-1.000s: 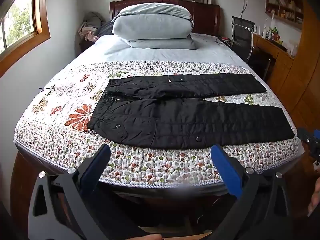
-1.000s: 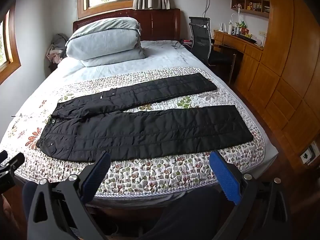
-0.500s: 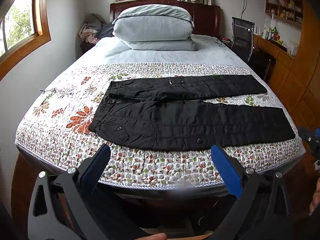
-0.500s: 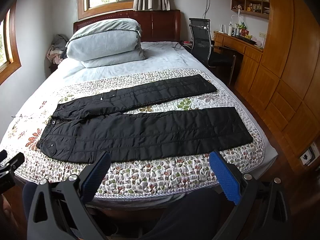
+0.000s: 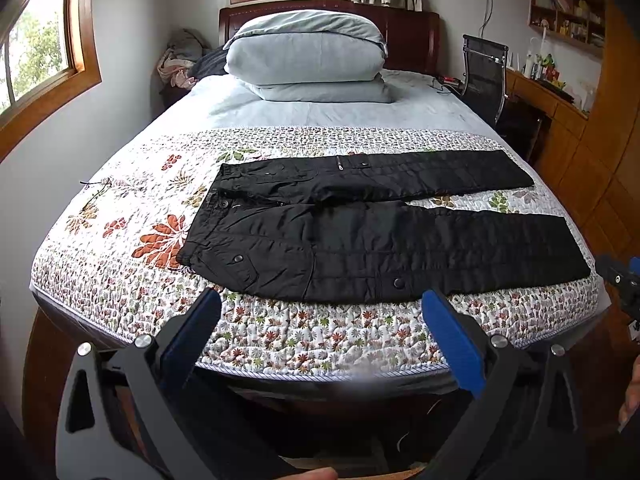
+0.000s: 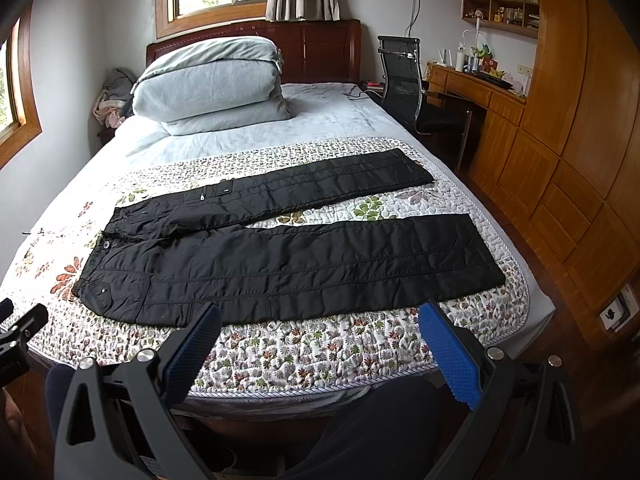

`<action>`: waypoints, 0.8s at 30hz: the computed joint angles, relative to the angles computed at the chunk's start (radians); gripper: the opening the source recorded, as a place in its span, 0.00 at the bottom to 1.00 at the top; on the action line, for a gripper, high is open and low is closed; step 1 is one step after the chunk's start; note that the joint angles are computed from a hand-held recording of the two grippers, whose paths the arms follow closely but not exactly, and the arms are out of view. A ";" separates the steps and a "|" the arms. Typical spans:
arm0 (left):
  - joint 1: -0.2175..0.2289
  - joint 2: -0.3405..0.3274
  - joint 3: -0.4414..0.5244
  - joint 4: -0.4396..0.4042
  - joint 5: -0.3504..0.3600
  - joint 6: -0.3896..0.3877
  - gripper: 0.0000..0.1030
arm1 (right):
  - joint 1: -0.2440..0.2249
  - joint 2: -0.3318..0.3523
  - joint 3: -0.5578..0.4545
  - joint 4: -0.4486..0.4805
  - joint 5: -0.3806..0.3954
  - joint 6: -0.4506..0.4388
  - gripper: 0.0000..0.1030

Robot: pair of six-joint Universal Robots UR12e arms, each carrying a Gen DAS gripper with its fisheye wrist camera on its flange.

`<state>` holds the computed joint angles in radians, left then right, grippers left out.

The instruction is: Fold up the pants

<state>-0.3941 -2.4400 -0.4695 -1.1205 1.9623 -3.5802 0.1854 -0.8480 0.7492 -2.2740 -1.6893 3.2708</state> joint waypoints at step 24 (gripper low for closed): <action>-0.003 -0.002 0.004 -0.004 0.004 -0.002 0.97 | 0.000 -0.006 0.014 -0.012 -0.004 0.004 0.97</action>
<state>-0.3971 -2.4423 -0.4659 -1.1249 1.9664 -3.5822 0.1855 -0.8543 0.7633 -2.2862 -1.6937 3.2744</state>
